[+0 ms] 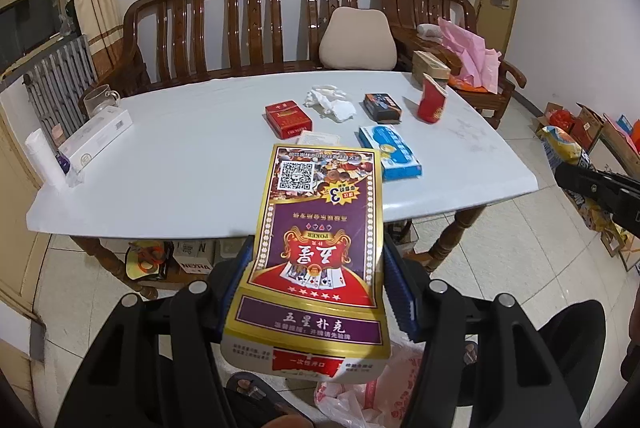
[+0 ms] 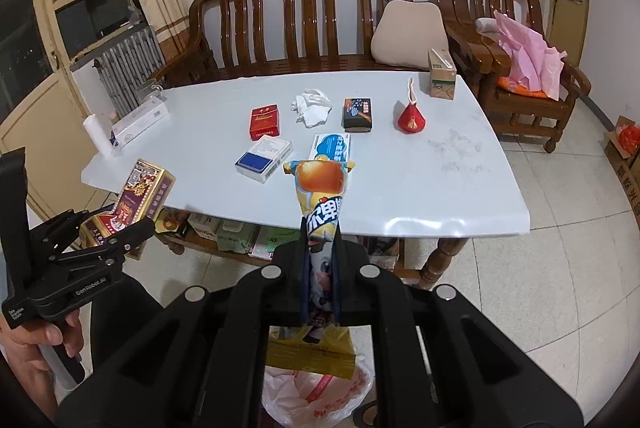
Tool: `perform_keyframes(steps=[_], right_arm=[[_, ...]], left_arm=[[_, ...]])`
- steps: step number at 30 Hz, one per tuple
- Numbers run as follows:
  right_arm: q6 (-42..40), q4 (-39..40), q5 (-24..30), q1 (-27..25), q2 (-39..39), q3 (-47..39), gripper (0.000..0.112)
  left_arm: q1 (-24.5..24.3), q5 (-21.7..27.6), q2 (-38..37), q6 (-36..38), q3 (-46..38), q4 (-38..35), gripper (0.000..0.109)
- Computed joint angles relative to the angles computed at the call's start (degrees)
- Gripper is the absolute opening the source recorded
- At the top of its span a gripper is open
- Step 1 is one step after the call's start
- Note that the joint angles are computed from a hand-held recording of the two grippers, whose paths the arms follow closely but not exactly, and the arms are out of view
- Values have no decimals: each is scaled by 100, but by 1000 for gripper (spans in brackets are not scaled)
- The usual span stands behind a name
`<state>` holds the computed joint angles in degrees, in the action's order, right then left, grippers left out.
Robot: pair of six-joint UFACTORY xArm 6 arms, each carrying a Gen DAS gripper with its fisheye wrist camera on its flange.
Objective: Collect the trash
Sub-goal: 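Lift both held items and carry them down toward the white plastic bag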
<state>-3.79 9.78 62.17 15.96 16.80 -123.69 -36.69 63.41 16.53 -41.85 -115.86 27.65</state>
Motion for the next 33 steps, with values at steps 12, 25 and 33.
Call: perform_keyframes(steps=[12, 25, 33], right_arm=[[116, -255, -1142, 131, -1880, 2976, 8], [43, -116, -1164, 210, -2370, 3884, 8], [-8, 100, -1104, 263, -2203, 4392, 8]], left_arm=[[-410, -464, -782, -452, 1533, 85, 58], [-528, -666, -926, -446, 2139, -326, 58], [-514, -665, -549, -122, 2370, -938, 58]])
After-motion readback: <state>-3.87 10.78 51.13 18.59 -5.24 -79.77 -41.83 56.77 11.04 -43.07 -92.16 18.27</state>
